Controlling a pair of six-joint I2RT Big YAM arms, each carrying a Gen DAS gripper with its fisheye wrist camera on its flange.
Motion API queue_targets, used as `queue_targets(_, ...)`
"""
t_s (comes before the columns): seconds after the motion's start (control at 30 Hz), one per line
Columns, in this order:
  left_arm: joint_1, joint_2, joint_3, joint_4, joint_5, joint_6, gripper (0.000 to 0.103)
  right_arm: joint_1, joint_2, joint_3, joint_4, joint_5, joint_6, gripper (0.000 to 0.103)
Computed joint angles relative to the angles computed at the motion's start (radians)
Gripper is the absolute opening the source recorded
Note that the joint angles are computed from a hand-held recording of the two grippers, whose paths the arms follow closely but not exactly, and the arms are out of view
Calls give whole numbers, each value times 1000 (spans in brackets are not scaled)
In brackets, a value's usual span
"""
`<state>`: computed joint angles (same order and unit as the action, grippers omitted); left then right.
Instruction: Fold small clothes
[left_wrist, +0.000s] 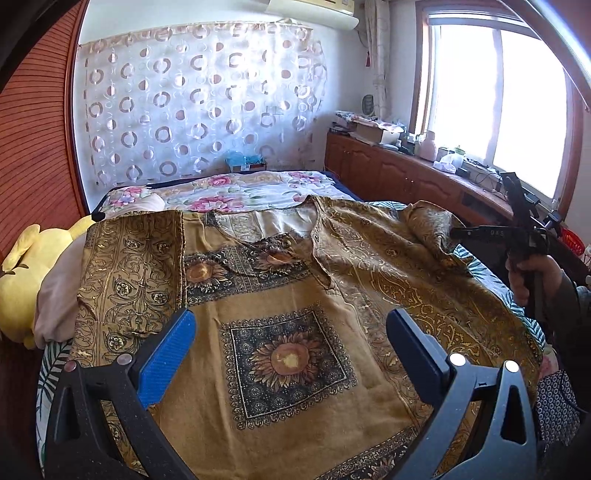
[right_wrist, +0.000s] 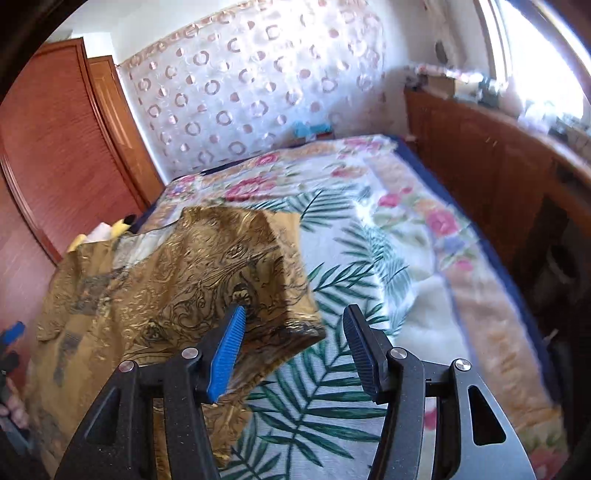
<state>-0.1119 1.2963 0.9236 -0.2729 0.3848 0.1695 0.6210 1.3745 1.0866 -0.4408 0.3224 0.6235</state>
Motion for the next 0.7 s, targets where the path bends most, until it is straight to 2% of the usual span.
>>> queue_targets(0.07, 0, -1, -2, 0, -3, 1, 103, -9, 26, 20, -6, -42, -5, 56)
queue_targets(0.1, 0, 0, -1, 0, -4, 2, 103, -9, 38, 31, -7, -55, -11, 45)
queue_targets(0.13, 1, 0, -1, 0, -4, 2, 103, -9, 51, 43, -6, -72, -23, 26)
queue_targets(0.2, 2, -1, -2, 0, -5, 0, 103, -11, 83, 81, -9, -92, -66, 8)
queue_targets(0.5, 14, -6, -7, 0, 3, -8, 103, 43, 178, 267, -22, -122, -206, 5)
queue_targets(0.67, 23, -7, -10, -1, 9, -10, 103, 66, 229, 355, -27, -136, -236, 5)
queue_targets(0.7, 26, -7, -10, -2, 9, -10, 103, 68, 235, 369, -32, -135, -239, 9)
